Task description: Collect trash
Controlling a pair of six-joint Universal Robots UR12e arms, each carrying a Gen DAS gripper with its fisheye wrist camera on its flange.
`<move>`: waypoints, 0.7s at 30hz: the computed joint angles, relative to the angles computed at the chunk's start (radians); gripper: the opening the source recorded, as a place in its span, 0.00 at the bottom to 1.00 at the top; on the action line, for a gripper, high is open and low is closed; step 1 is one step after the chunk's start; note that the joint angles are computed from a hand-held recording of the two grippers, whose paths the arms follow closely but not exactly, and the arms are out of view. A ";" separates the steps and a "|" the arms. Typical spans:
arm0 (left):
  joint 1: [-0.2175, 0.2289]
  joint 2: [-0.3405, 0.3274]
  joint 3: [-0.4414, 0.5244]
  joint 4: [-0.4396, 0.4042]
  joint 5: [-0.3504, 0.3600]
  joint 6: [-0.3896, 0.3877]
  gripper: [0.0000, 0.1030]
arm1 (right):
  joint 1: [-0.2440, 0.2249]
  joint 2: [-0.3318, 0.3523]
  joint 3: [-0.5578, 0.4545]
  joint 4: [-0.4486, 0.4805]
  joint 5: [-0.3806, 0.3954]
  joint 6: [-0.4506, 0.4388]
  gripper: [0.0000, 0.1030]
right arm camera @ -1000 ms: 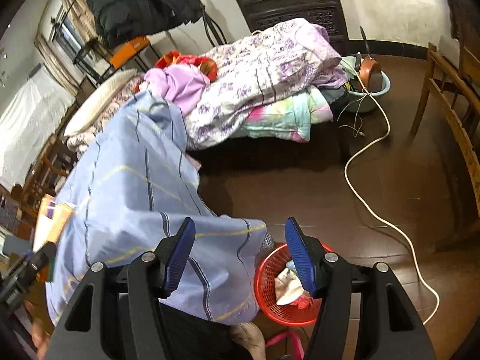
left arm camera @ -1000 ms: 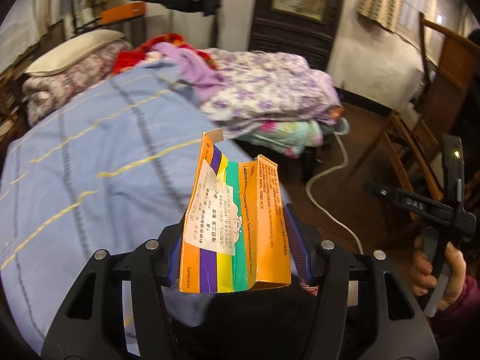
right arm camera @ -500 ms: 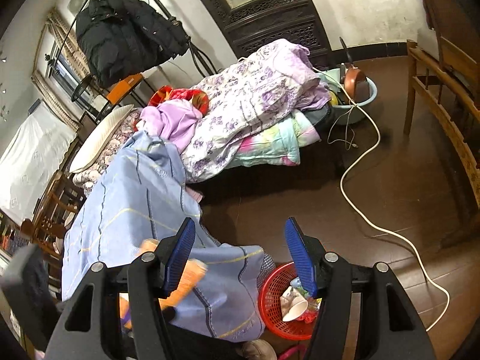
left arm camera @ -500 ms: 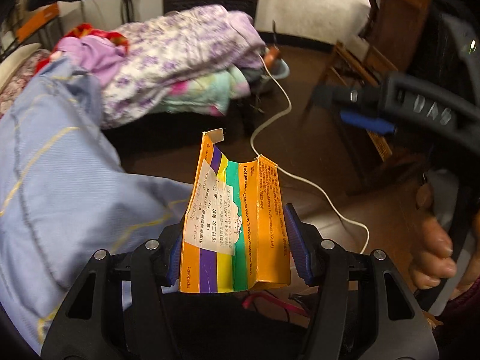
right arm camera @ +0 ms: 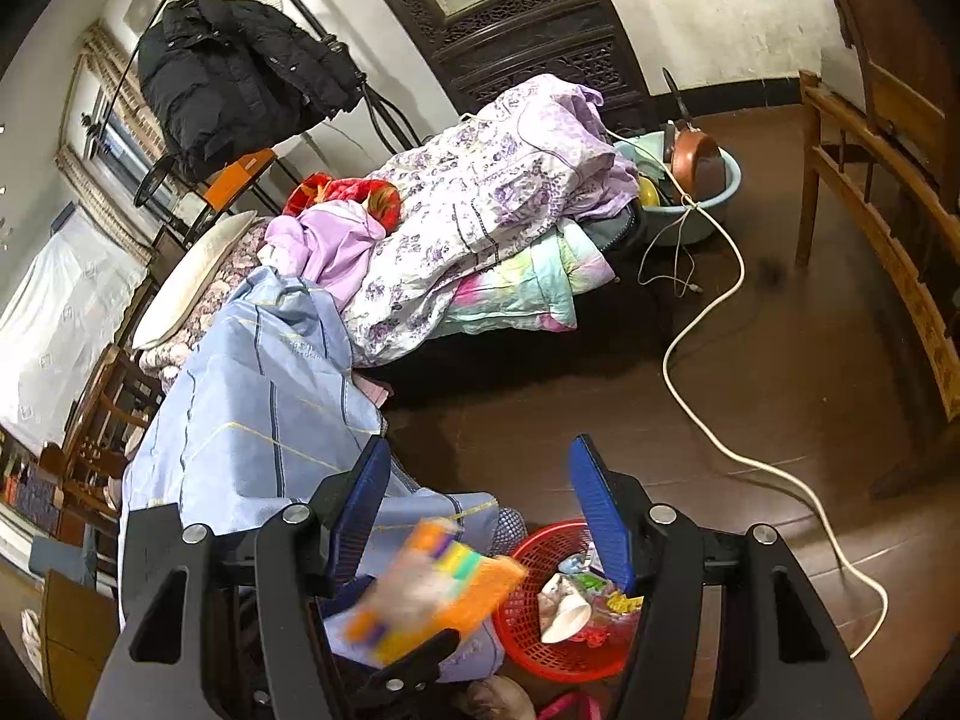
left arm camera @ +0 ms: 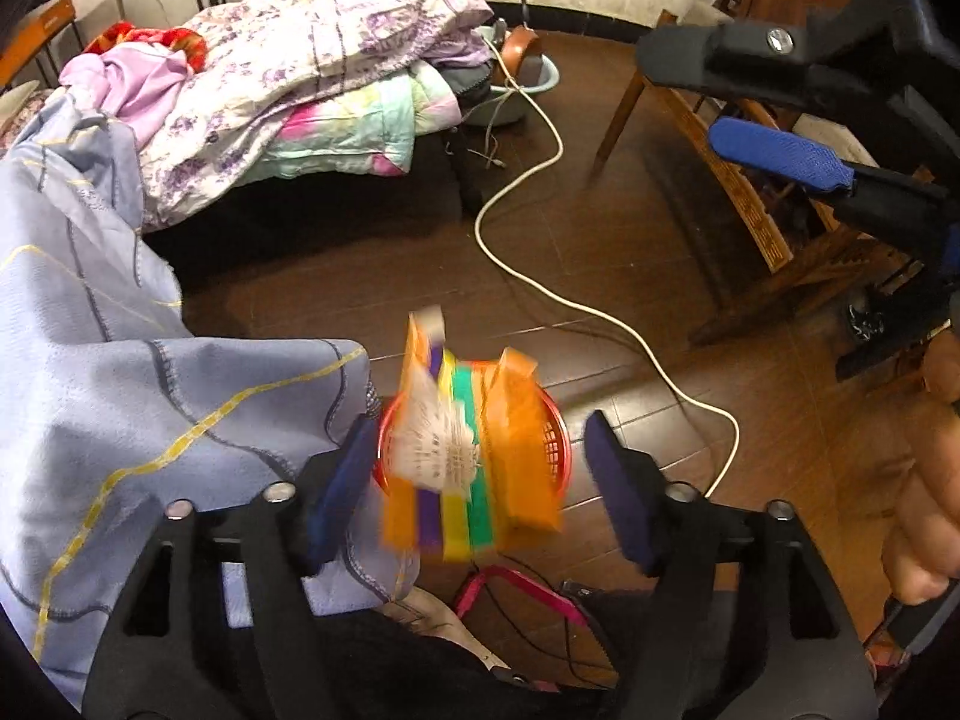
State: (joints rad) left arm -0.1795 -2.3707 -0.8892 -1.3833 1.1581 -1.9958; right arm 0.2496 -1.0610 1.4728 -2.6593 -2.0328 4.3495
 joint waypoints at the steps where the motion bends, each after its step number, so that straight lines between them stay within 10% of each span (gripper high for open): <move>1: 0.002 0.002 -0.002 0.009 -0.004 -0.008 0.75 | 0.000 -0.002 -0.001 0.005 0.004 -0.011 0.60; 21: 0.058 0.173 -0.259 0.363 -0.014 -0.219 0.89 | 0.052 -0.096 0.034 0.265 0.084 -0.220 0.83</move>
State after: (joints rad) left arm -0.1220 -2.1979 -1.1486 -1.0207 1.1445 -2.2146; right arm 0.3021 -1.1566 1.5065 -2.3942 -1.9489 4.1293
